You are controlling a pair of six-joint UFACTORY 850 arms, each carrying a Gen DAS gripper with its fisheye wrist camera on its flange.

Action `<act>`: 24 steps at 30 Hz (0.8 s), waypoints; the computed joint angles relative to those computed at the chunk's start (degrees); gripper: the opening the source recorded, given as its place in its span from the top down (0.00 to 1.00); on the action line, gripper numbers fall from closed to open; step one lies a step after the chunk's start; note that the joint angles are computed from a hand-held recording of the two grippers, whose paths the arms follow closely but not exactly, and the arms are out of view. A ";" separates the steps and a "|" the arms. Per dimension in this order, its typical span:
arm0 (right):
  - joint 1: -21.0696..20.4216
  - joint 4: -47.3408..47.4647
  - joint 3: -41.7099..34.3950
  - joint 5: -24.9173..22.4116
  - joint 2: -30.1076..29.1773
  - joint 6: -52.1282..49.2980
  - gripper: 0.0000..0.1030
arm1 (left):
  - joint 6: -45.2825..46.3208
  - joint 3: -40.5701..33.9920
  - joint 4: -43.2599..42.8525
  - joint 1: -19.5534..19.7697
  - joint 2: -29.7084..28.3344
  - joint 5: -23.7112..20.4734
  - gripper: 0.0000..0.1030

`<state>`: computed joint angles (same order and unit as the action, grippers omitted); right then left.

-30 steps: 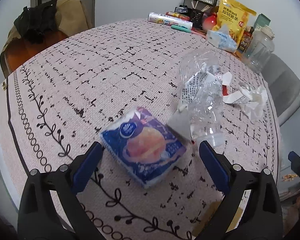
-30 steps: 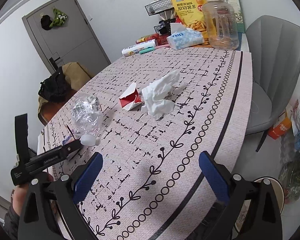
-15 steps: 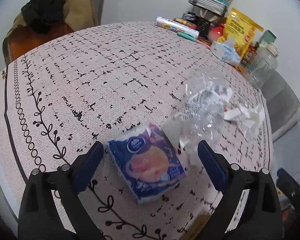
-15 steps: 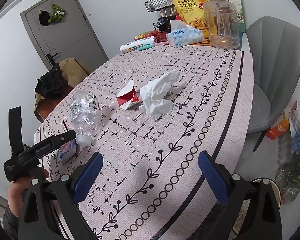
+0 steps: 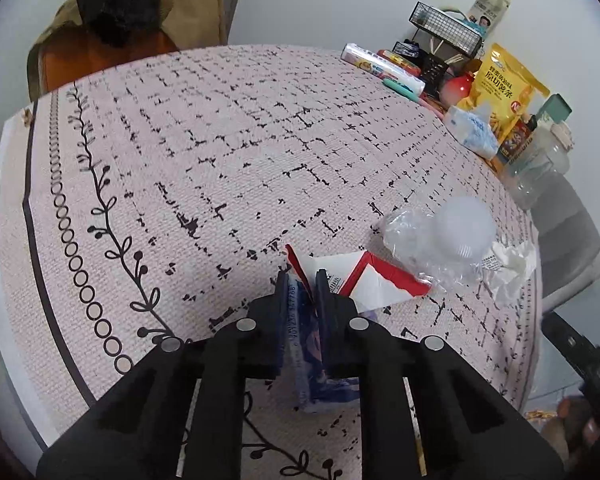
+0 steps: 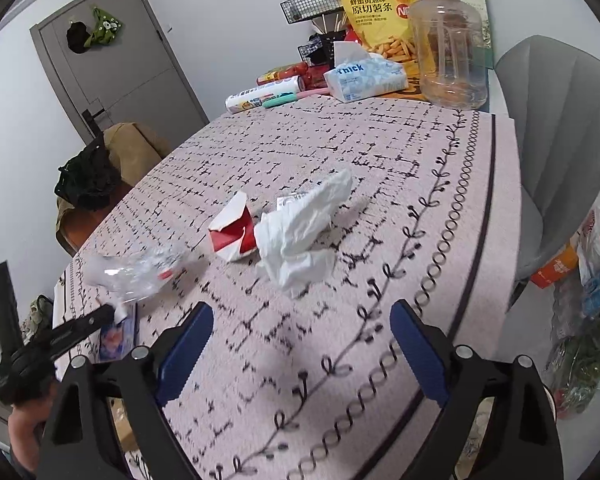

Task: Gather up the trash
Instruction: 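Grasp the crumpled white tissue with the right gripper while the left gripper holds the pack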

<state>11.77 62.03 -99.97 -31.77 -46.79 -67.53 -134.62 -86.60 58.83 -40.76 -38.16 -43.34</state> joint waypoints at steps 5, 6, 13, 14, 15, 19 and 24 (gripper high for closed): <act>1.20 -3.65 -4.19 0.43 -2.67 3.97 0.18 | -4.68 2.07 3.77 -0.48 1.26 1.94 0.83; 1.48 -4.59 -5.14 0.67 -3.29 4.81 0.19 | -4.69 2.05 3.86 -0.43 1.34 2.61 0.79; 2.33 -11.43 -13.02 -0.97 -8.54 12.65 0.40 | -2.90 0.00 3.74 -1.00 0.43 1.28 0.35; 2.38 -12.59 -14.25 -1.48 -9.33 13.94 0.51 | -1.95 -0.66 2.87 -0.89 0.01 1.29 0.34; 2.39 -14.14 -15.66 -2.47 -10.24 15.66 0.59 | -1.36 -1.00 2.18 -0.78 -0.22 1.43 0.33; 1.73 -13.30 -17.55 -5.55 -11.61 16.12 0.89 | 0.19 -3.39 -0.84 -0.56 -1.82 0.87 0.31; 0.61 -8.09 -12.71 -5.35 -8.80 10.89 0.92 | 1.05 -6.60 -1.94 -1.03 -4.21 -2.57 0.30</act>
